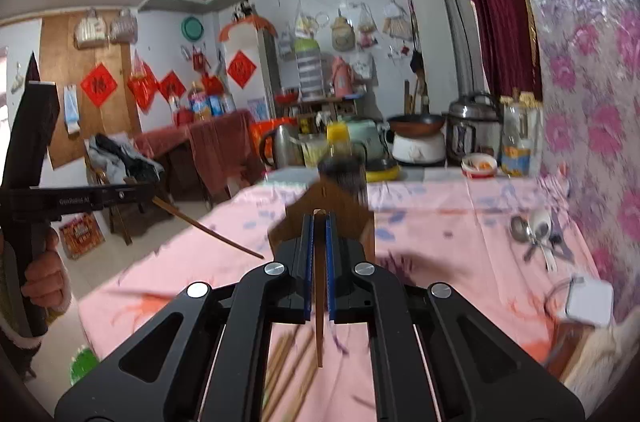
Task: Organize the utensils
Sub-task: 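Lift the left tool's chopstick to the wooden holder while the right tool carries its chopstick there, then open the left tool over the holder while the right tool releases its chopstick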
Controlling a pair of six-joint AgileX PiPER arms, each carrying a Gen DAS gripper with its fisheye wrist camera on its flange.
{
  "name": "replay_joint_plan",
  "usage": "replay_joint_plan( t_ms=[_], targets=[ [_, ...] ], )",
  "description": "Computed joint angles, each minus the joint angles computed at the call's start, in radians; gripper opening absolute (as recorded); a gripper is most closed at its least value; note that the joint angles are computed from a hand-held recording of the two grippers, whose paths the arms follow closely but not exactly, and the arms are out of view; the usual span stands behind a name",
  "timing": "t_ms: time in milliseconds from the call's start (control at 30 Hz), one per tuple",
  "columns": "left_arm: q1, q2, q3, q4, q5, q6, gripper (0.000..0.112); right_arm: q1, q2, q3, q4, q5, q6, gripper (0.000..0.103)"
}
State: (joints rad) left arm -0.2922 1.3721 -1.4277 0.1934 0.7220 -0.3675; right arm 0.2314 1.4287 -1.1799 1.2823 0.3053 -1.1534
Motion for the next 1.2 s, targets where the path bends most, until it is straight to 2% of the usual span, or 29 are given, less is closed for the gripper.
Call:
replay_joint_plan(
  t_ms=[100, 200, 300, 433, 533, 600, 667, 700, 733, 767, 833, 1000, 1200],
  targets=[
    [0.004, 0.085, -0.134, -0.016, 0.036, 0.031, 0.006, 0.001, 0.057, -0.124, -0.024, -0.004, 0.030, 0.006],
    [0.008, 0.173, -0.237, -0.029, 0.051, 0.050, 0.006, 0.024, 0.149, -0.284, -0.130, -0.036, 0.137, 0.006],
    [0.029, 0.262, -0.320, -0.079, 0.069, 0.083, 0.006, 0.053, 0.218, -0.365, -0.214, -0.089, 0.211, 0.006],
    [0.055, 0.338, -0.357, -0.125, 0.068, 0.109, 0.006, 0.075, 0.318, -0.446, -0.302, -0.127, 0.300, 0.006],
    [0.072, 0.375, -0.357, -0.145, 0.057, 0.122, 0.006, 0.079, 0.396, -0.494, -0.368, -0.129, 0.370, 0.006],
    [0.086, 0.400, -0.360, -0.156, 0.051, 0.126, 0.006, 0.079, 0.440, -0.527, -0.464, -0.115, 0.472, 0.006],
    [0.090, 0.410, -0.351, -0.132, 0.034, 0.100, 0.012, 0.073, 0.498, -0.590, -0.625, -0.051, 0.634, 0.011],
    [0.089, 0.413, -0.348, -0.107, 0.031, 0.076, 0.032, 0.066, 0.512, -0.599, -0.658, -0.032, 0.681, 0.013],
    [0.090, 0.404, -0.327, -0.084, 0.014, 0.051, 0.048, 0.059, 0.520, -0.602, -0.652, -0.021, 0.687, 0.021],
    [0.089, 0.393, -0.304, -0.059, -0.005, 0.024, 0.050, 0.048, 0.516, -0.594, -0.634, -0.009, 0.683, 0.025],
    [0.092, 0.375, -0.282, -0.037, -0.012, 0.009, 0.050, 0.044, 0.488, -0.552, -0.621, -0.038, 0.674, 0.034],
    [0.106, 0.303, -0.204, -0.004, -0.026, -0.048, 0.053, 0.027, 0.377, -0.418, -0.455, -0.101, 0.516, 0.045],
    [0.090, 0.164, -0.036, 0.101, -0.054, -0.177, 0.062, 0.041, 0.243, -0.270, -0.363, -0.161, 0.423, 0.060]
  ],
)
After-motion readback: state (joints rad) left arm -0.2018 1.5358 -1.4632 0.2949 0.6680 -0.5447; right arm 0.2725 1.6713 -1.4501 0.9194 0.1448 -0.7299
